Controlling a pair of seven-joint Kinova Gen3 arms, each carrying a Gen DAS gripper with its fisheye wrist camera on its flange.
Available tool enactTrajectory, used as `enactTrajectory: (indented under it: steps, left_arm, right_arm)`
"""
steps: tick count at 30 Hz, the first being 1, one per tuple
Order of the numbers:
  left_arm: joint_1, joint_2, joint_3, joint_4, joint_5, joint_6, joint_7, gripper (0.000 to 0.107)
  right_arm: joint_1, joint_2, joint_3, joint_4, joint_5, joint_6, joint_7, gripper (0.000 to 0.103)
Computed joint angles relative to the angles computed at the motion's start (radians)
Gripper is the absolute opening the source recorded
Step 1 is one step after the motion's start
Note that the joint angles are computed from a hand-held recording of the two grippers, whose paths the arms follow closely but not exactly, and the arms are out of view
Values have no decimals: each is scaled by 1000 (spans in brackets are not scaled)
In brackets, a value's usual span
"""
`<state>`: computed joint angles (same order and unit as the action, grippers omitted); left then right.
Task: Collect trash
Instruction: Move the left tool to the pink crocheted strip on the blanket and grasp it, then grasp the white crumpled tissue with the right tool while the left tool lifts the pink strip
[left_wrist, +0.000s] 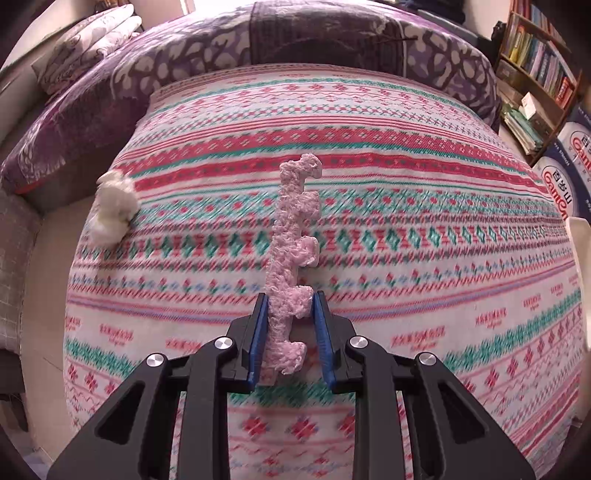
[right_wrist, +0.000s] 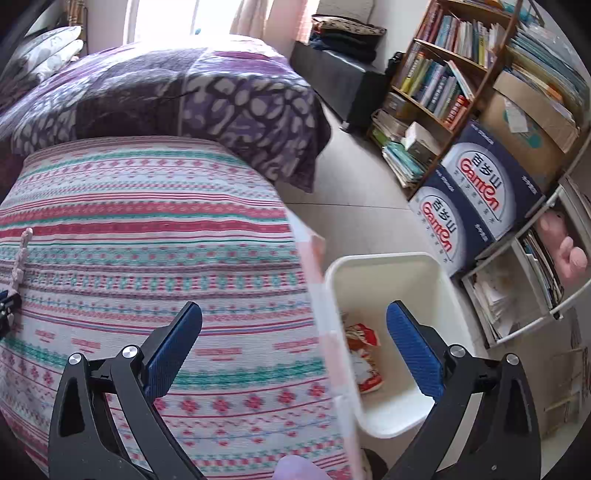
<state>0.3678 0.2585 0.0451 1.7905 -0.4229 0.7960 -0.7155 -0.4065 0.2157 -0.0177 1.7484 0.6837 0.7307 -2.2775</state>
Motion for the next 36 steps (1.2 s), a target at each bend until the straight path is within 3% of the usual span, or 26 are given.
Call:
enactTrajectory:
  steps: [2,4,7,13,20,24,25,27,28,30,31,36]
  left_arm:
    - [41,-81,-56,93,-7,-20,36,25]
    - [57,-171,-64,185,-60,-21,106,25]
    - [-21,-297,24,298,-130,16,206,25]
    - [-123,-498,70,432,-151,62,281,25]
    - [-239,-629,116,523,-148,46,302,25]
    - [-297,-643,124,545,-129,2,284,25]
    - [-309,-649,129,547,-122,-3,276,25]
    - [-338,-654,146,551,-115,-12,267,25]
    - [-350,-656,151,551,-107,-14,259,25]
    - [-380,-660,161,547,-97,-19,246,25]
    - [-396,-663,167,544,-91,-19,240,25]
    - [-457,-693,182,511,-41,-7,207,25]
  right_arm:
    - [-18,29,-37,-39,-65,5,32,96]
    - [-63,68,-65,-90,-121,17,48,96]
    - [-145,123,-92,-166,-182,9,62,96]
    - [-295,254,-106,-334,-292,4,62,96]
    - [-416,432,-59,-598,-388,97,41,96]
    - [-455,494,-21,-680,-400,140,15,94]
    - [-458,509,-17,-700,-402,155,17,91]
    - [-453,539,-21,-744,-419,189,39,71]
    - [-430,545,-43,-752,-447,187,70,66]
    - [-394,539,-81,-739,-495,156,128,36]
    - [-386,534,-93,-740,-510,155,161,28]
    - [-365,469,-92,-689,-558,137,214,24]
